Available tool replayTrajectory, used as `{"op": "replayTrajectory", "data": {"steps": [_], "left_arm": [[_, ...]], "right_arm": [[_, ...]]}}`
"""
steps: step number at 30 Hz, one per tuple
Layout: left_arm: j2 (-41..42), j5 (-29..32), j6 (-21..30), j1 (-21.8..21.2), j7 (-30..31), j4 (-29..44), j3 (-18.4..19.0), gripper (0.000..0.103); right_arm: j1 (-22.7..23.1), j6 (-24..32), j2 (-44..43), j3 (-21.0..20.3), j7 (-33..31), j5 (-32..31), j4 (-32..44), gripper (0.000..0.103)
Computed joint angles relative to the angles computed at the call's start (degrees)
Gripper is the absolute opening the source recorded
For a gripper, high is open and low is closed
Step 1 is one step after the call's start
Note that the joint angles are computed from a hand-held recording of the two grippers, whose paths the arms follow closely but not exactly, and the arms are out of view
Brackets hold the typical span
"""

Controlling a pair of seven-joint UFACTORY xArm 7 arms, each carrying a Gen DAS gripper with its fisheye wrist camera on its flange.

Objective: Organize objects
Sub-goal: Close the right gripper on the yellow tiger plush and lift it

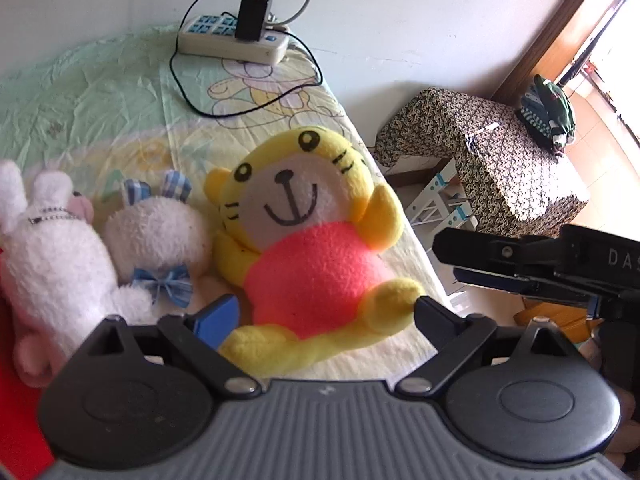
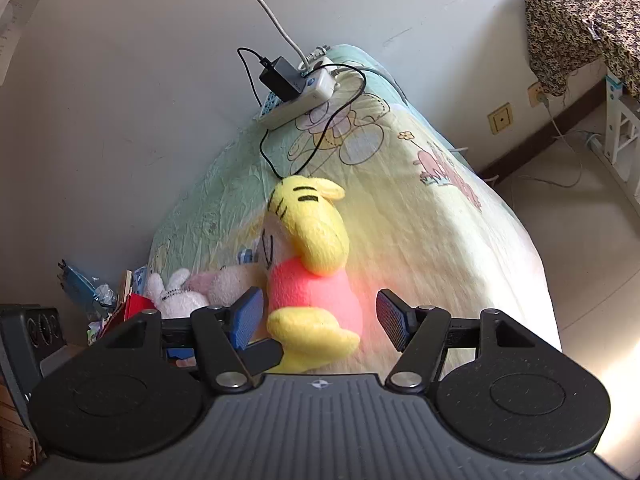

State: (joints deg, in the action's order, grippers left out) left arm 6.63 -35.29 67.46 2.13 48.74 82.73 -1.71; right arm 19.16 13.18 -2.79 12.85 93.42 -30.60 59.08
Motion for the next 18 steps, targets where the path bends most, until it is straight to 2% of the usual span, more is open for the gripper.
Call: {"op": "replayTrajectory", "data": {"steps": [4,9,10,12,14,18], "left_arm": [[4.11,-1.16,3.8,0.46,-3.12,4.02,-0.46,0.095],[9.07,-2.05,9.61,1.86,-5.99,8.94,-1.5,0.095],[9.72,-1.99,10.01,2.02,-6.28,9.52,-1.72,0.098],[10.67,-1.55,9.9,2.08,-6.98,10.17,-2.08,0.102],[12.11,-1.33,11.04,2.31,-7.3,11.63,-2.54,0.103],[12.82,-1.43,10.15,2.5,-5.82,11.98,-3.27,0.103]], "right_arm": [[0.23,-1.8,3.75,-1.54,-4.21,3.67,1.83,0.066],[1.34,-4.66,7.7,-2.9,-13.45,13.32,3.09,0.067],[1.38,-5.13,8.4,-2.88,-15.76,15.87,3.28,0.067],[1.01,-6.41,9.86,-2.2,-20.92,21.77,3.62,0.067],[0.01,-7.62,11.54,-0.75,-26.27,27.89,4.32,0.067],[-2.15,-10.07,14.1,2.62,-34.93,37.83,5.44,0.069]]}}
